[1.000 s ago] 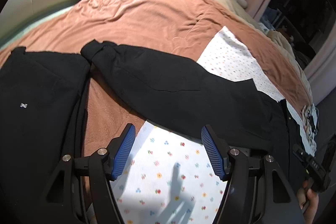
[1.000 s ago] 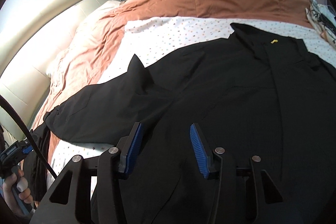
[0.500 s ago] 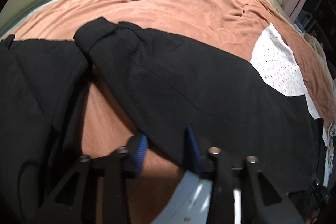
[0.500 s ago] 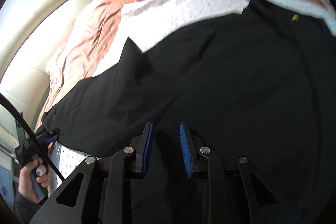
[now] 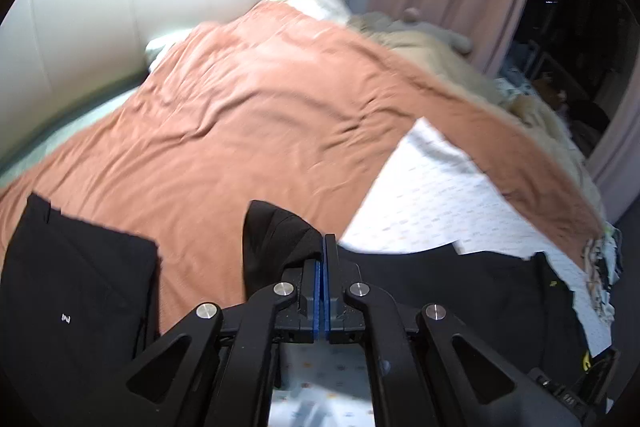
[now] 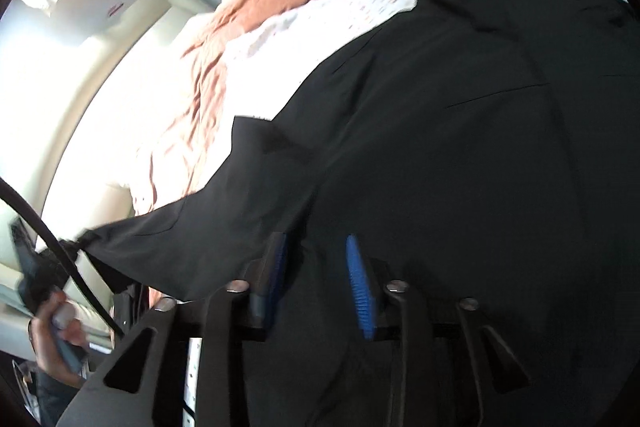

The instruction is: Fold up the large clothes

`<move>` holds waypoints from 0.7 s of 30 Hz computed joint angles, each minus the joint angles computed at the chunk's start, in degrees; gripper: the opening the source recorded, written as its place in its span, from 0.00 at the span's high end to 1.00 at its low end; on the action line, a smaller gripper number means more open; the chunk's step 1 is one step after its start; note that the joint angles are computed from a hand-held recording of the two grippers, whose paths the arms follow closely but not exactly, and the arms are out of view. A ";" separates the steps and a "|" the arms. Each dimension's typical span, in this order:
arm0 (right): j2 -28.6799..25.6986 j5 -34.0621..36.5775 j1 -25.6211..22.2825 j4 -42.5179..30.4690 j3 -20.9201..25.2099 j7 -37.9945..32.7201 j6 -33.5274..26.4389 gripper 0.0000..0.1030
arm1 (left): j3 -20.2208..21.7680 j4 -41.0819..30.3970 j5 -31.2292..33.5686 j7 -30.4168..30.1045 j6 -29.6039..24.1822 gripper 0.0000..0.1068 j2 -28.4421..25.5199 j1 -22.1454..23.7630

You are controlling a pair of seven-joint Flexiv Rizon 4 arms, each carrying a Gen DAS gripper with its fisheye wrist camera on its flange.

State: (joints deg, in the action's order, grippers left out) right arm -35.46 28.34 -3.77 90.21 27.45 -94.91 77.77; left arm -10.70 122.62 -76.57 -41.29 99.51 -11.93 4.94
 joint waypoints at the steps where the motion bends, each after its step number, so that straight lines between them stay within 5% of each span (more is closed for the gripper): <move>1: 0.76 0.92 -0.85 0.99 0.71 -0.63 0.89 0.39 | 0.82 0.06 2.34 -1.74 -0.69 0.97 1.09 -0.97; 2: 1.47 1.91 -1.84 2.01 1.47 -1.52 2.04 0.27 | 1.40 0.01 4.84 -3.41 -1.36 0.97 2.39 -1.98; 7: 5.51 7.32 -8.11 6.19 6.38 -6.63 5.39 0.27 | 3.26 -1.87 13.13 -8.91 -4.11 0.97 6.06 -6.63; 21: 10.84 28.14 -24.61 13.82 15.57 -20.37 13.84 0.27 | 1.08 -9.29 14.69 -7.55 -8.76 0.97 6.46 -18.26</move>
State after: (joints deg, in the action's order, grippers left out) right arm -24.62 56.48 -28.38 104.03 43.02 -115.28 91.61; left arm -9.62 113.33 -61.88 -48.84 90.75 -5.47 -13.31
